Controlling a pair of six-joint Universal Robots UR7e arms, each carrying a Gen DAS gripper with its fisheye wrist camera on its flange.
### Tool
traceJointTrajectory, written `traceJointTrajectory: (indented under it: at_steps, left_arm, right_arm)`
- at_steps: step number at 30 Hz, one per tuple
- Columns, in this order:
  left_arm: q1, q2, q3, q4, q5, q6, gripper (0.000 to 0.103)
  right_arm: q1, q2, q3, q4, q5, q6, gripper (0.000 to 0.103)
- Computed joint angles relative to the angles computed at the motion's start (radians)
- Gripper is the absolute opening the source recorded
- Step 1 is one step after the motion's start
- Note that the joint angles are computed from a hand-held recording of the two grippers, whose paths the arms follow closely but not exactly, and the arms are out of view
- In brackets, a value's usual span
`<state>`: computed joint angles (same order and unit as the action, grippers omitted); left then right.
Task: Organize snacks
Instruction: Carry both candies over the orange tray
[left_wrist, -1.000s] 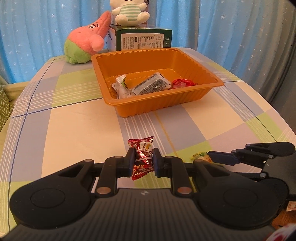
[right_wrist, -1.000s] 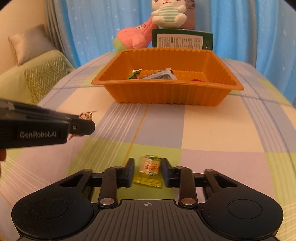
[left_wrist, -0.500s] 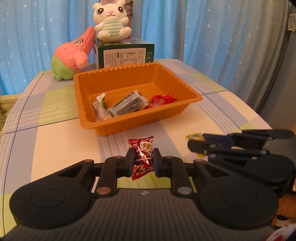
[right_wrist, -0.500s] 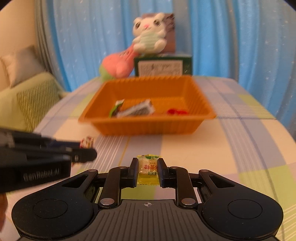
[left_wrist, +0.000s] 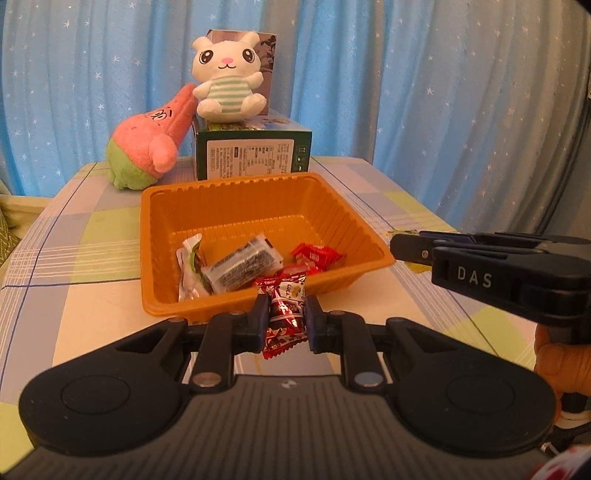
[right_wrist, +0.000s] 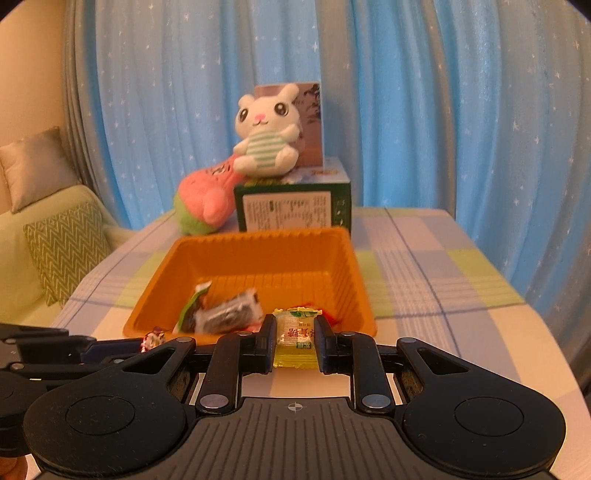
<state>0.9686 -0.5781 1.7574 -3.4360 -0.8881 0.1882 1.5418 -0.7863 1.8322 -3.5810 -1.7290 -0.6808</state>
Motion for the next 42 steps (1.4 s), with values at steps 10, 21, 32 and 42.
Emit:
traceJointTrajectory:
  at_steps: [10, 21, 32, 42]
  left_arm:
    - [0.009, 0.047, -0.094, -0.022, 0.020, 0.009, 0.018]
    - [0.046, 0.075, -0.190, -0.032, 0.047, 0.015, 0.018]
    - [0.080, 0.108, -0.282, -0.016, 0.046, 0.041, 0.018]
    - [0.102, 0.142, -0.360, 0.023, 0.024, 0.037, 0.018]
  right_arm:
    - [-0.018, 0.011, -0.071, 0.038, 0.011, 0.063, 0.022]
    - [-0.016, 0.057, -0.170, 0.089, 0.033, 0.124, 0.022]
    - [0.001, 0.130, -0.283, 0.148, 0.037, 0.128, 0.022]
    - [-0.008, 0.178, -0.374, 0.228, 0.044, 0.162, 0.022]
